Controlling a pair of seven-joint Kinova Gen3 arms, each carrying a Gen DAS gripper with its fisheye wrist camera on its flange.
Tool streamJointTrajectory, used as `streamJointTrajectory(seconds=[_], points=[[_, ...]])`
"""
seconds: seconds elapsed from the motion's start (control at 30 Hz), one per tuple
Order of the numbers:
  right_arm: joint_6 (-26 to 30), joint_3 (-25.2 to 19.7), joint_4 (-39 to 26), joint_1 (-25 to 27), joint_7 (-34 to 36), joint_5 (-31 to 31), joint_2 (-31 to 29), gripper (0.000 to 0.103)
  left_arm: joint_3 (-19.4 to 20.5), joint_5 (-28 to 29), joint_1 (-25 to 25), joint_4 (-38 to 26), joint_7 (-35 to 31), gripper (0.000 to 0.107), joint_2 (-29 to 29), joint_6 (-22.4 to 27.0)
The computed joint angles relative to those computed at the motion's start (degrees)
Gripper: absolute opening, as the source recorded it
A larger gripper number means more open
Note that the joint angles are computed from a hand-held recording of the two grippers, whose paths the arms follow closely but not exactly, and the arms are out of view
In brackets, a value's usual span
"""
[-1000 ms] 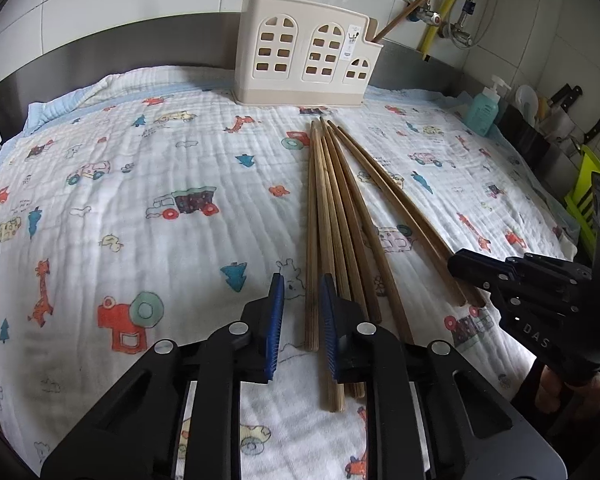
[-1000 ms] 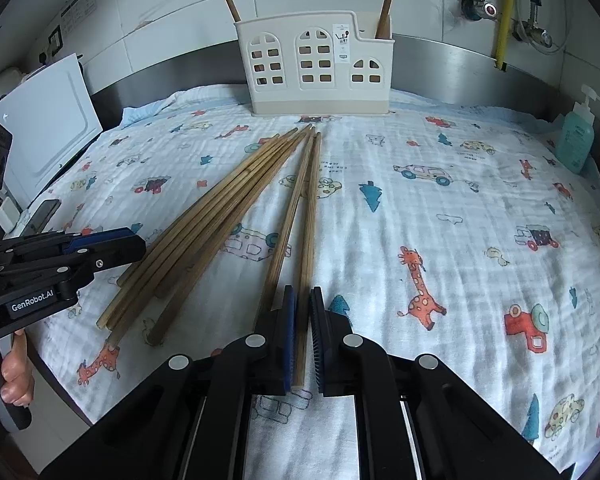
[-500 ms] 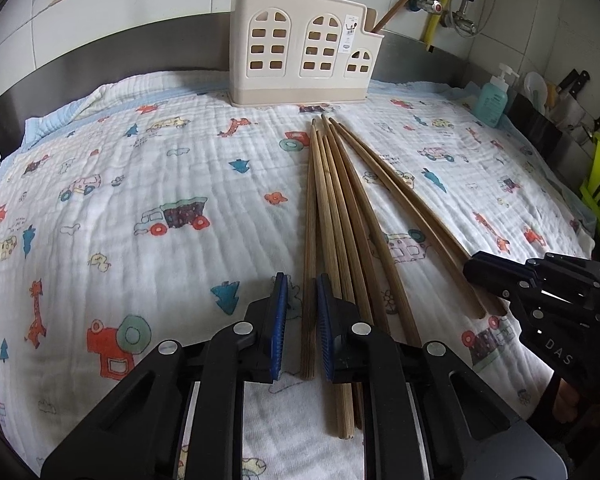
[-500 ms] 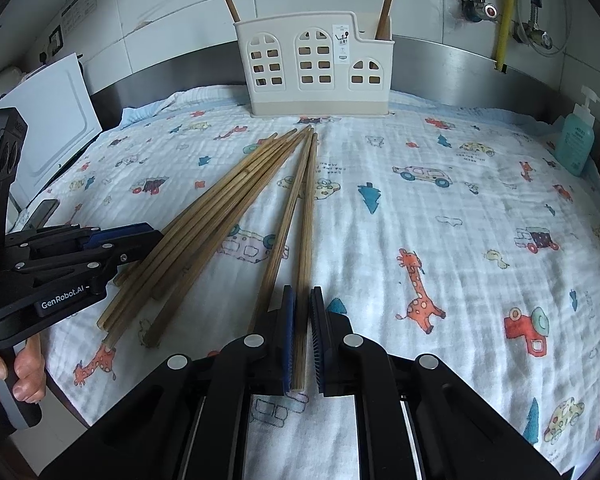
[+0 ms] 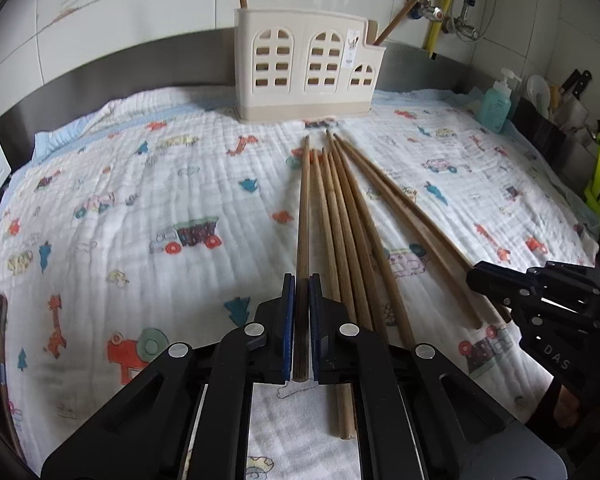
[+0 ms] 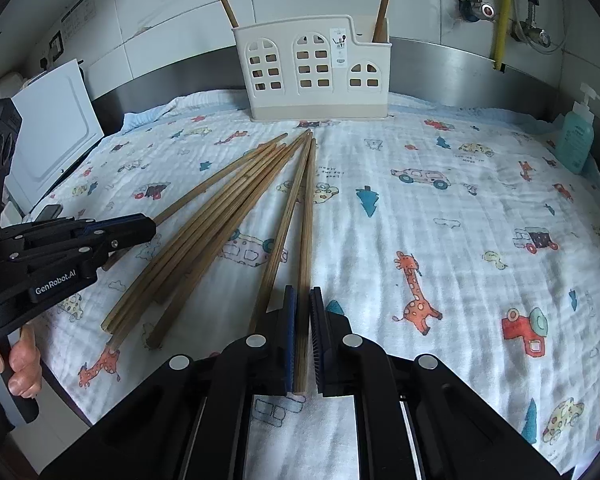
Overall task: Organize utensils
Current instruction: 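Lift the left tool's chopstick to the holder while the right tool carries its own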
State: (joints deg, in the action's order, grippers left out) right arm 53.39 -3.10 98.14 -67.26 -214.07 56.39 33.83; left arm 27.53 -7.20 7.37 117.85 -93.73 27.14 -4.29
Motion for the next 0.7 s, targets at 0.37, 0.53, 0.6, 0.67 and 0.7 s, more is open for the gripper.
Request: streamJointTrajectory(seconds=[0.37, 0.53, 0.6, 0.67, 0.7], points=[[9.4, -1.1, -1.0, -1.8, 1.4, 3.8, -3.4, 0.007, 11.1, -5.0, -11.2, 1.8, 3.8, 0.005, -3.3, -2.6], [14.2, -2.2, -1.8, -1.0, 4.9, 6.8, -5.5, 0.007, 15.5, -8.2, -15.4, 0.4, 6.1, 0.005, -3.3, -1.7], [14.9, -2.7, -1.6, -0.2, 5.7, 8.2, -6.7, 0.006, 16.4, -8.7, -16.3, -0.3, 6.4, 0.005, -3.4, -1.6], [14.5, -3.3, -1.2, 1.1, 6.3, 9.7, -8.1, 0.006, 16.2, -9.1, -16.1, -0.8, 6.3, 0.005, -3.7, -2.0], [14.4, -3.5, -1.2, 1.8, 6.9, 10.2, -8.5, 0.006, 16.3, -9.4, -16.1, -1.2, 6.4, 0.005, -3.7, -2.1]])
